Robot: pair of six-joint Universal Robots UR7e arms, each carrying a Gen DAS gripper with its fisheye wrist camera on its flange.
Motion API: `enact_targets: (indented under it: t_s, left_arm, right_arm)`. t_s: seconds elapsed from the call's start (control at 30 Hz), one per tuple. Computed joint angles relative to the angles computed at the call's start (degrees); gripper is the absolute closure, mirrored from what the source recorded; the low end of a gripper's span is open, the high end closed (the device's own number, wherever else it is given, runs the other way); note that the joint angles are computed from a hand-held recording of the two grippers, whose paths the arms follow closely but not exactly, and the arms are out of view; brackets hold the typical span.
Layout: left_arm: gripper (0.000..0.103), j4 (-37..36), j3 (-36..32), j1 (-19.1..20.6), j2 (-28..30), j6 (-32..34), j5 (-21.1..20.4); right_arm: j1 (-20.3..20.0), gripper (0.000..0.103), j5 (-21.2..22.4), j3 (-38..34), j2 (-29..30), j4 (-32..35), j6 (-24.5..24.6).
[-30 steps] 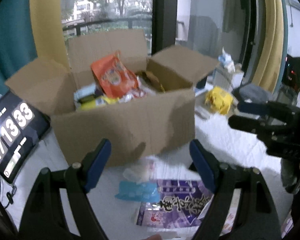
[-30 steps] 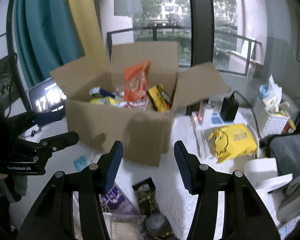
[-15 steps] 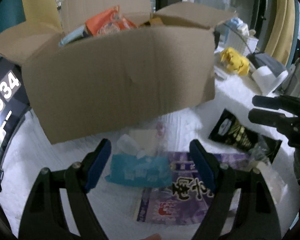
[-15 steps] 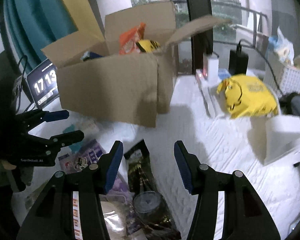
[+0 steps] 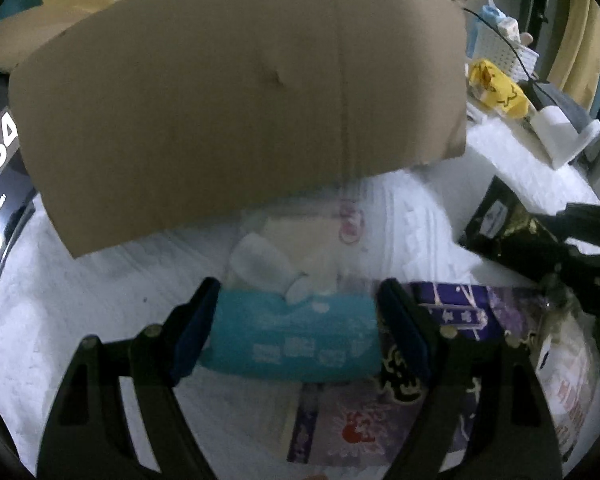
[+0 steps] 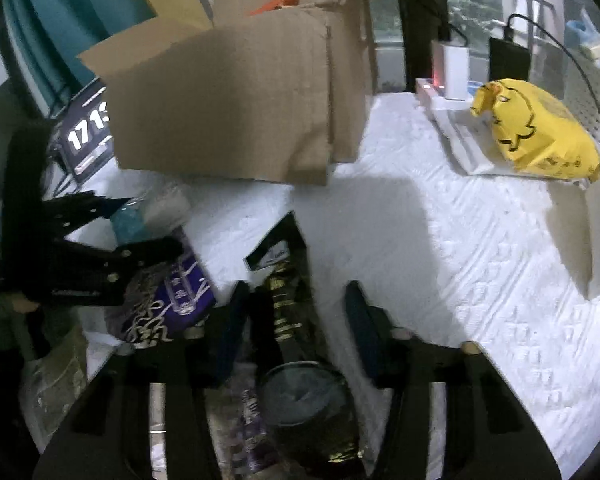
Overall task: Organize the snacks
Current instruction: 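Grasp the black bag with the right gripper while the left grasps the blue tissue pack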
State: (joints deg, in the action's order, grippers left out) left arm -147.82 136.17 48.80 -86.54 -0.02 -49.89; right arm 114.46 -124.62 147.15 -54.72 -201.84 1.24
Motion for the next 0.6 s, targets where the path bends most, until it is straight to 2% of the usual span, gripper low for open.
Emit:
enact_targets:
  t_s: [0.07, 0.1, 0.17, 0.23, 0.6]
  left_arm:
    - [0.024, -0.58, 0.15, 0.20, -0.18, 0.63, -0.53]
    - [0.036, -0.83, 0.28, 0.37, -0.57, 1.44, -1.58]
    - [0.038, -1.10, 0.78, -0.10, -1.14, 1.26, -0.80]
    - [0.045, -0.68, 0.95, 0.17, -2.18, 1.76, -2.46]
    - [0.046, 2.54, 2.19, -3.75, -8.92, 0.12, -3.96]
  right_arm:
    - [0.26, 0.072, -0.54, 0.14, -0.05, -0.54, 0.32]
    - [0.31, 0.072, -0.81, 0.23, -0.08, -1.00, 0.48]
    - [0.56, 0.073, -1.10, 0.31, -0.15, -1.82, 0.61]
    - [0.96, 0.074, -1.63, 0.53, -0.76, -2.81, 0.71]
    - [4.81, 0.075, -4.40, -0.39, -3.86, -5.16, 0.60]
